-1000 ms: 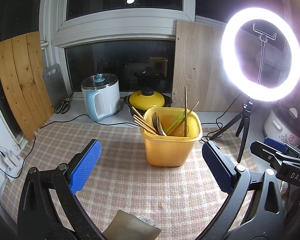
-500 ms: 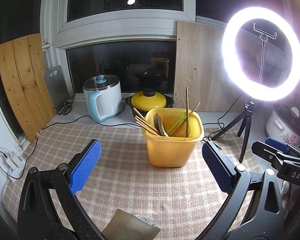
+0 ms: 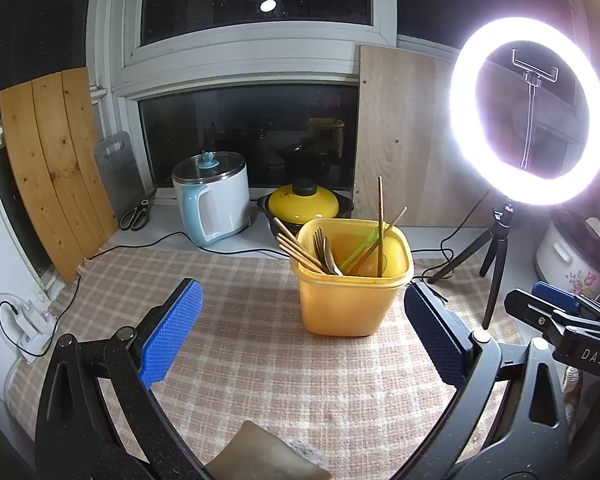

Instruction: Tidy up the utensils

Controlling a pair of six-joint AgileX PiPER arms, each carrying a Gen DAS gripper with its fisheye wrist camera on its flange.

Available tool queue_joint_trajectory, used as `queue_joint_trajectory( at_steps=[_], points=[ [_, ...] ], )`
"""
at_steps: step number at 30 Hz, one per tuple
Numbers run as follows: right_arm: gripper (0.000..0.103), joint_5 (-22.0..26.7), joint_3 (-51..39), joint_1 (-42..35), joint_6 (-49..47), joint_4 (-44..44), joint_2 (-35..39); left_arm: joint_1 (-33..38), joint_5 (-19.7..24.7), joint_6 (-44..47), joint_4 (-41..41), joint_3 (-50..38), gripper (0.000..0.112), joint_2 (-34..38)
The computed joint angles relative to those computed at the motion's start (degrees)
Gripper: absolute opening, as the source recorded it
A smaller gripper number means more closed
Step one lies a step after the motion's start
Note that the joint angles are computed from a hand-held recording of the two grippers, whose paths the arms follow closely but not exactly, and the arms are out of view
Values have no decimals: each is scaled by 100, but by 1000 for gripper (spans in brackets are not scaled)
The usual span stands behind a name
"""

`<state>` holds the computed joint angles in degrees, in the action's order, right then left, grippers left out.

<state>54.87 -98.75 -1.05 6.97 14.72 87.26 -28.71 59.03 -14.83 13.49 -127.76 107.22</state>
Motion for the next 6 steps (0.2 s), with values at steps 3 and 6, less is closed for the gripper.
queue_joint_trajectory(
  at_steps=[3,6],
  points=[
    [82,6,7,-6,-8,12,0,-70,-261,-127,260,287,103,-138],
    [82,-3,17,-2,4,-4,1,-92,-280,-134,309,322,103,-163]
  ],
)
